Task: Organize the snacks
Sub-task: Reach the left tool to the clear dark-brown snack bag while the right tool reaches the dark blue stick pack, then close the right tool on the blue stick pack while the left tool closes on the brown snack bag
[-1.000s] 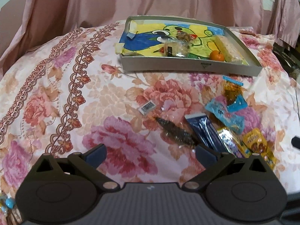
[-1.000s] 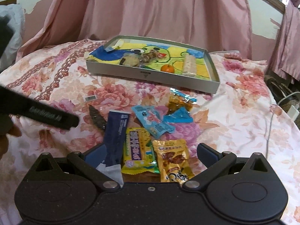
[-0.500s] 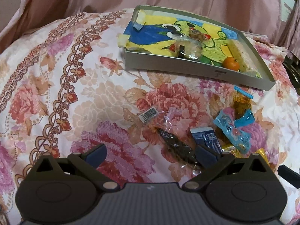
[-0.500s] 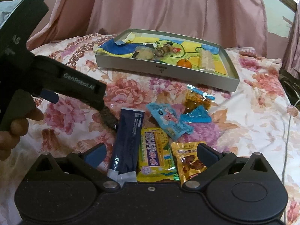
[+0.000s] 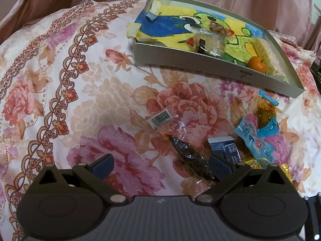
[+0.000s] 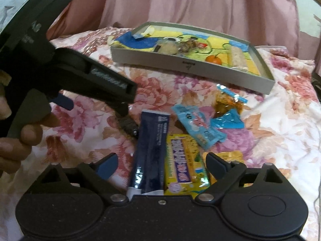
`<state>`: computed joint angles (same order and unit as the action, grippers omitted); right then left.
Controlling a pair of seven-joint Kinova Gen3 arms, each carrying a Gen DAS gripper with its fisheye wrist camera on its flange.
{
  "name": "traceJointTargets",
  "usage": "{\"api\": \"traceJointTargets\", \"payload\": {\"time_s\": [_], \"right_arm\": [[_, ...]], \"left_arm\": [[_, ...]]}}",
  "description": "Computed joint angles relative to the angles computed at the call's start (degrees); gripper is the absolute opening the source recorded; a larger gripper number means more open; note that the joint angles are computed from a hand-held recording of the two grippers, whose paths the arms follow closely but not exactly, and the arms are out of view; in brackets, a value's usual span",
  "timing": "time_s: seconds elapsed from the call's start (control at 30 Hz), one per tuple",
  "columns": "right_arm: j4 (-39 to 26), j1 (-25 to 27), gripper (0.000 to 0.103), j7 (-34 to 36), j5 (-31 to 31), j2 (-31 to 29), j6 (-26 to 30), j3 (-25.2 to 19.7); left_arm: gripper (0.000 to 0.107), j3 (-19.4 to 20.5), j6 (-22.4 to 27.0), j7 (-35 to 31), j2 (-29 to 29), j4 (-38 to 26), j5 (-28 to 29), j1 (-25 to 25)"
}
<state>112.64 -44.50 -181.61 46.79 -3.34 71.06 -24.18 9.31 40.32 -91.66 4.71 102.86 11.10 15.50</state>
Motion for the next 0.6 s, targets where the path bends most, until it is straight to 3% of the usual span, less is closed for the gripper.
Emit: {"api": "traceJointTargets", "payload": {"time_s": [0.3,0.37,0.6], "right_arm": [[-0.62,-0.01,0.075,2.89,-0.27,2.19,-0.77,1.75],[-0.7,-0.2,0.064,3.04,-0.16,2.19,-0.29,1.83],[-1.53,-0.44,0.044,4.84,-0.94,2.38,1.04,1.98]], "left_arm": [[0.102,0.24,0.23,-0.83,0.42,0.22,0.97,0.11],[0.102,0.25,0.09,-0.94,0.45,0.37,0.79,0.22],[0.102,0.1,0.01,-1.56,0.27,0.9,0.7,0.05]]}}
